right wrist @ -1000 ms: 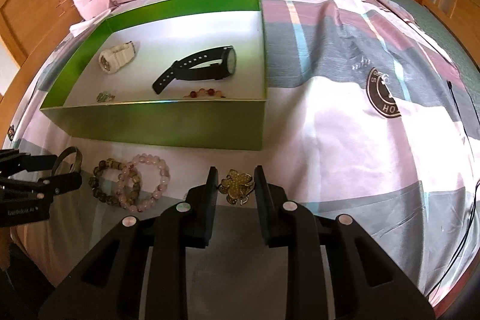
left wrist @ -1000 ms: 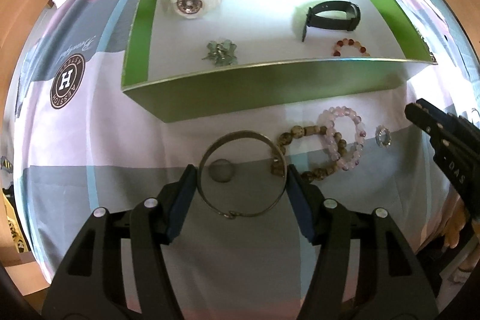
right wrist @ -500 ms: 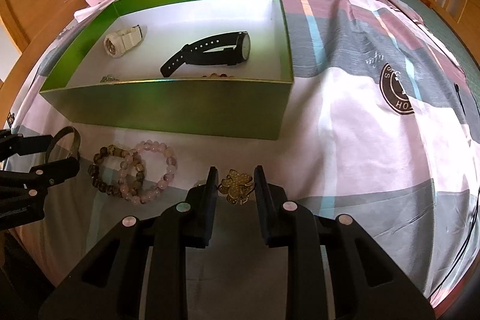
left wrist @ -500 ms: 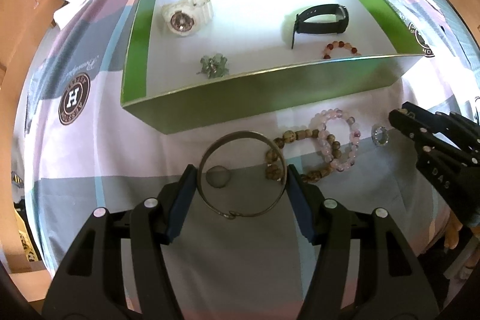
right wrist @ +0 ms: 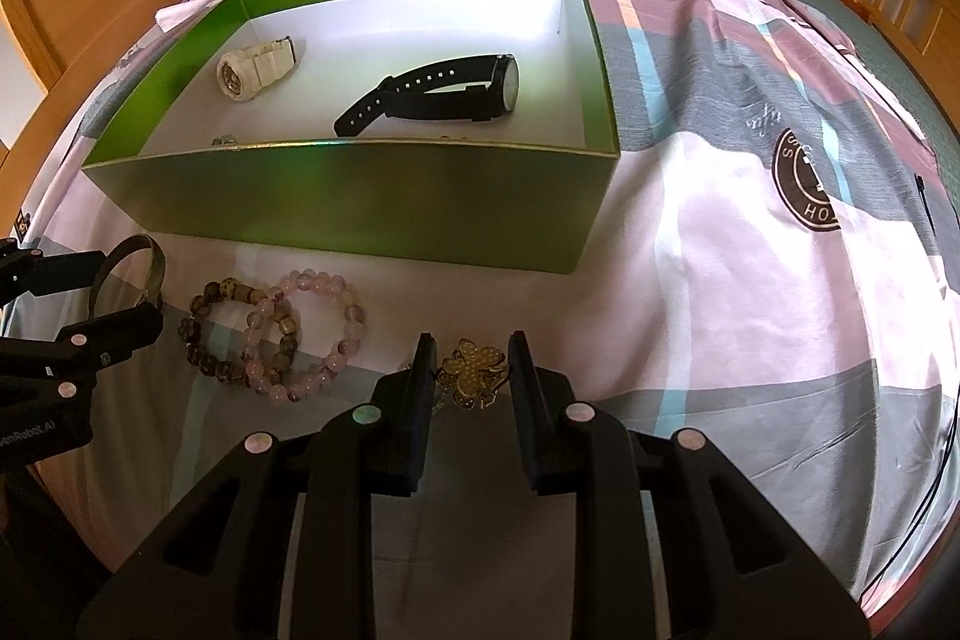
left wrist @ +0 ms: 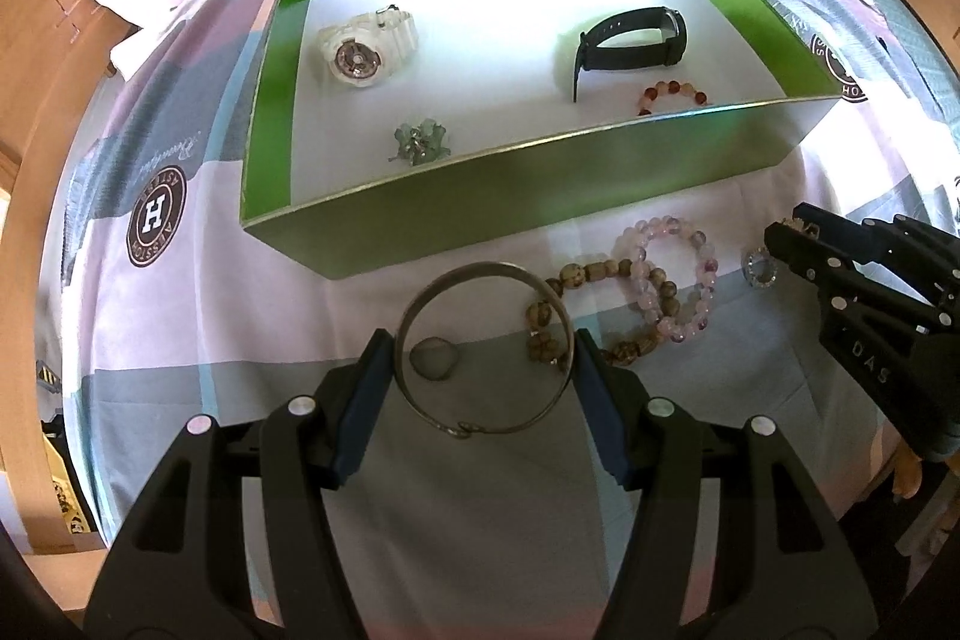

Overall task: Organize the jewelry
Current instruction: 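Lift the gold brooch with the right gripper while the left gripper lifts the bangle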

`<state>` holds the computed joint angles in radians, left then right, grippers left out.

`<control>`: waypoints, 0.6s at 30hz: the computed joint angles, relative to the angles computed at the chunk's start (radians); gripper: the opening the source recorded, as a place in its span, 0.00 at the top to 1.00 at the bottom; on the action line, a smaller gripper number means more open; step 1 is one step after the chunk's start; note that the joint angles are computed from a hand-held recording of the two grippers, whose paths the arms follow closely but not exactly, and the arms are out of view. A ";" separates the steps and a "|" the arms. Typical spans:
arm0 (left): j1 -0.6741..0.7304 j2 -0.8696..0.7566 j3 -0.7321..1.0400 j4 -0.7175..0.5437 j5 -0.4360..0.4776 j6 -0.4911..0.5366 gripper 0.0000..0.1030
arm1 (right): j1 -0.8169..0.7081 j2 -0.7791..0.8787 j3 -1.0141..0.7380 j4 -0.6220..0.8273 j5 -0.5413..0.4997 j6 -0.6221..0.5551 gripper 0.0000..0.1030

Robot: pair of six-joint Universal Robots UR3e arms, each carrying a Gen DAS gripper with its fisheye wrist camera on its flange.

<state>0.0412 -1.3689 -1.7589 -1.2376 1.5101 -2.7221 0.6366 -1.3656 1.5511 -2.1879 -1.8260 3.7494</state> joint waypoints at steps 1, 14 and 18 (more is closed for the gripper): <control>0.000 0.001 -0.001 0.001 0.000 0.000 0.42 | 0.000 0.000 0.000 0.000 0.000 0.000 0.76; 0.113 0.139 -0.014 0.011 -0.183 0.093 0.42 | 0.061 0.019 -0.086 -0.037 -0.005 -0.058 0.76; 0.153 0.168 -0.010 0.001 -0.244 0.117 0.42 | 0.079 0.020 -0.114 -0.056 -0.019 -0.064 0.76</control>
